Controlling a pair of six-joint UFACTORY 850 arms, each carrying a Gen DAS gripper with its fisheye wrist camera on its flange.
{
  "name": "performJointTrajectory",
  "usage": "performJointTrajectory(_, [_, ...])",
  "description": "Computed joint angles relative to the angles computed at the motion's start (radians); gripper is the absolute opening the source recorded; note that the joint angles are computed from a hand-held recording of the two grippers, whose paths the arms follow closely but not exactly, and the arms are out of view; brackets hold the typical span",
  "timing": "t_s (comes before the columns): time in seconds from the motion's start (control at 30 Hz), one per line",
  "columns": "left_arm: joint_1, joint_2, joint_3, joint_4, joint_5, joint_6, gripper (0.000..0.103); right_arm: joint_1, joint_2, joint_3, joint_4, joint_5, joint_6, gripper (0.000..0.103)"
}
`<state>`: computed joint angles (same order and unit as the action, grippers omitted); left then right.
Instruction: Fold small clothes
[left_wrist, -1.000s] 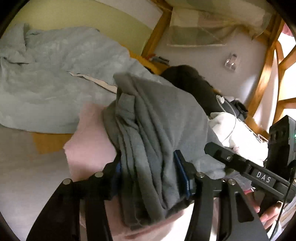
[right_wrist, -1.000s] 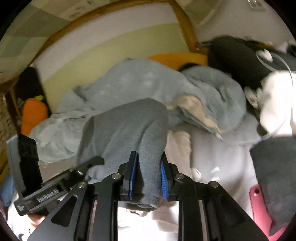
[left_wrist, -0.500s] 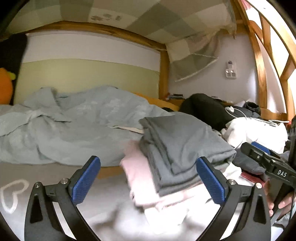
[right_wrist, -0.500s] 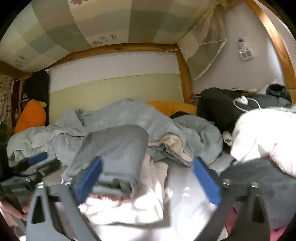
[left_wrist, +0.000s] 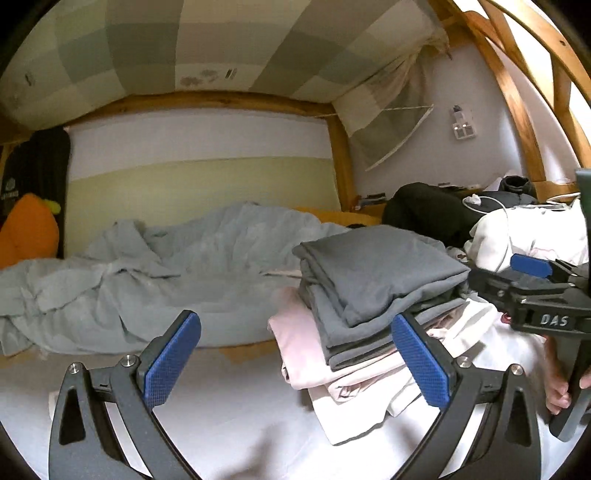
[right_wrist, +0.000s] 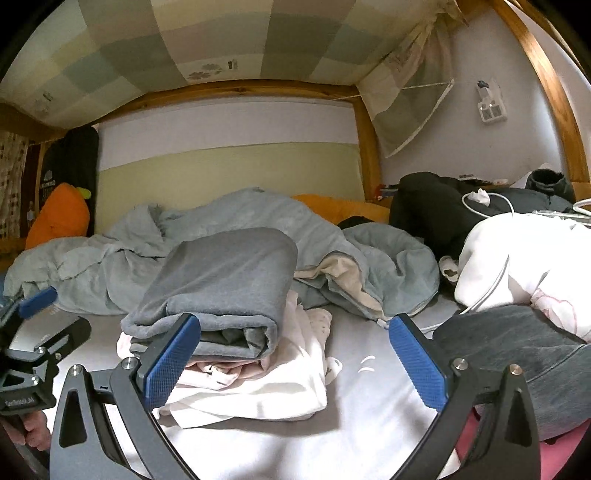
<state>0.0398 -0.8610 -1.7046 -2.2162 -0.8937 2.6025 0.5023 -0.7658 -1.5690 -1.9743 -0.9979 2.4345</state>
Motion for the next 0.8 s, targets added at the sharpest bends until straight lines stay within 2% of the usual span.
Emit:
performJointTrajectory(0.27, [0.008,-0.012,-0.024,0.000,0.016,-0.054,0.103,0.013,-0.014,-0.025,0.026,-0.014,-0.061,0.102])
performJointTrajectory(0.8, [0.004,-0.008,-0.020,-0.007,0.040,-0.038,0.103,0.025,-0.030,-0.043,0.022,-0.039,-0.109,0.102])
